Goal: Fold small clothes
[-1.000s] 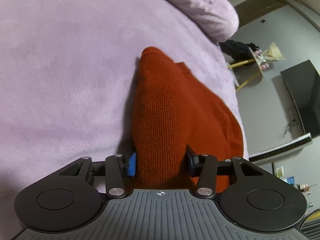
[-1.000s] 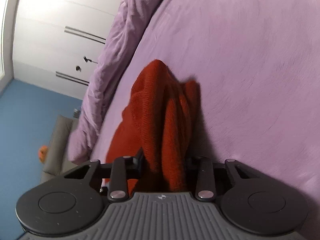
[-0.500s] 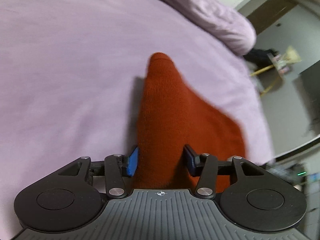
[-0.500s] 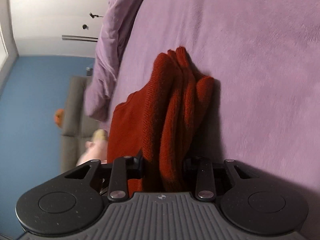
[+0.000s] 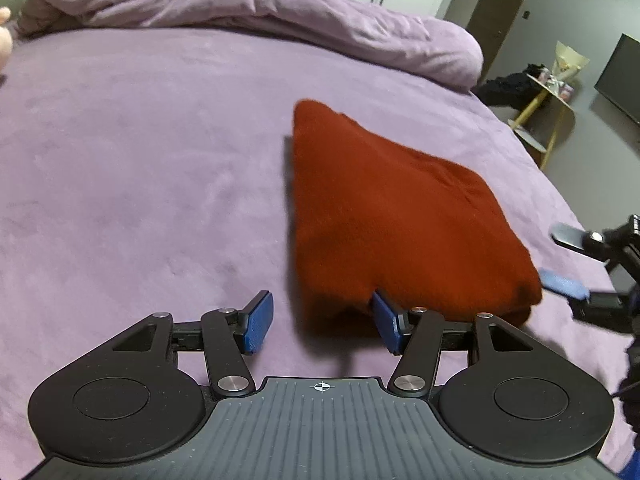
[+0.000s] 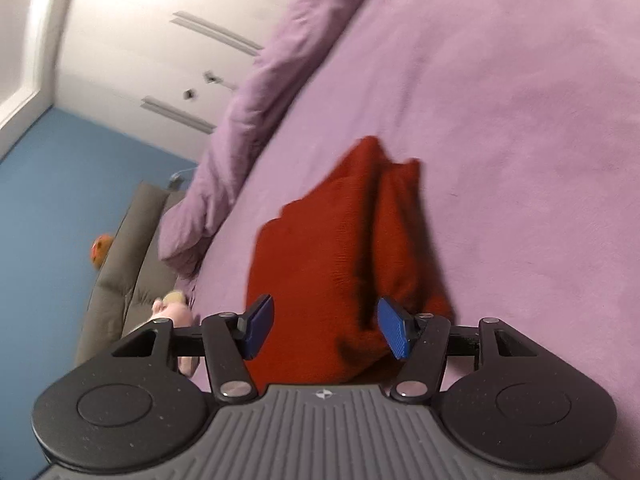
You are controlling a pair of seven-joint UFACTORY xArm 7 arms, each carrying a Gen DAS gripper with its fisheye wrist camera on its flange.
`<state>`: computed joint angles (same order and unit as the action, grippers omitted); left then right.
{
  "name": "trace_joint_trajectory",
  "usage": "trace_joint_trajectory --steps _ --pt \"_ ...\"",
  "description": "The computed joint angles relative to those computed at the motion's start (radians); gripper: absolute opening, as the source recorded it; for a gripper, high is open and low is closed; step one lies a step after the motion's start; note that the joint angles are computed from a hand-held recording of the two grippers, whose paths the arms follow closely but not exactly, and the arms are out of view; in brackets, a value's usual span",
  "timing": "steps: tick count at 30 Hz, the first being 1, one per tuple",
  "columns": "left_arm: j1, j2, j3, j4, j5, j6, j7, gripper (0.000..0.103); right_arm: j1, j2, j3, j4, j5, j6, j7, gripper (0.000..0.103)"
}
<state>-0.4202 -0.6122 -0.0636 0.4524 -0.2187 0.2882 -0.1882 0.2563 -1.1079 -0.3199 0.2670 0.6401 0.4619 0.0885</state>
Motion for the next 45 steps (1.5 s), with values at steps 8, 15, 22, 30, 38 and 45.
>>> trace_joint_trajectory --steps 8,15,22,30,38,45 --pt "0.101 0.031 -0.109 0.007 0.105 0.02 -0.094 0.06 0.074 0.174 0.06 0.081 -0.158 0.031 -0.238 0.039" --pt "0.156 0.032 -0.156 0.027 0.196 0.04 -0.199 0.06 0.079 0.106 -0.029 0.081 -0.032 0.083 -0.188 0.009" --pt "0.113 0.016 -0.112 0.037 0.202 0.104 -0.188 0.061 -0.117 0.168 0.062 0.079 -0.09 0.177 -0.106 0.008" --pt "0.171 -0.045 -0.086 0.099 0.207 0.135 -0.171 0.061 -0.215 0.174 0.21 0.166 -0.253 0.145 -0.035 0.025" --pt "0.305 0.388 -0.265 0.453 0.438 0.068 -0.392 0.068 -0.107 0.484 0.223 0.319 -0.23 0.013 0.064 0.025" --pt "0.284 0.672 -0.268 0.677 0.858 0.145 -0.752 0.071 -0.156 0.71 0.282 0.415 -0.305 -0.093 0.172 0.021"
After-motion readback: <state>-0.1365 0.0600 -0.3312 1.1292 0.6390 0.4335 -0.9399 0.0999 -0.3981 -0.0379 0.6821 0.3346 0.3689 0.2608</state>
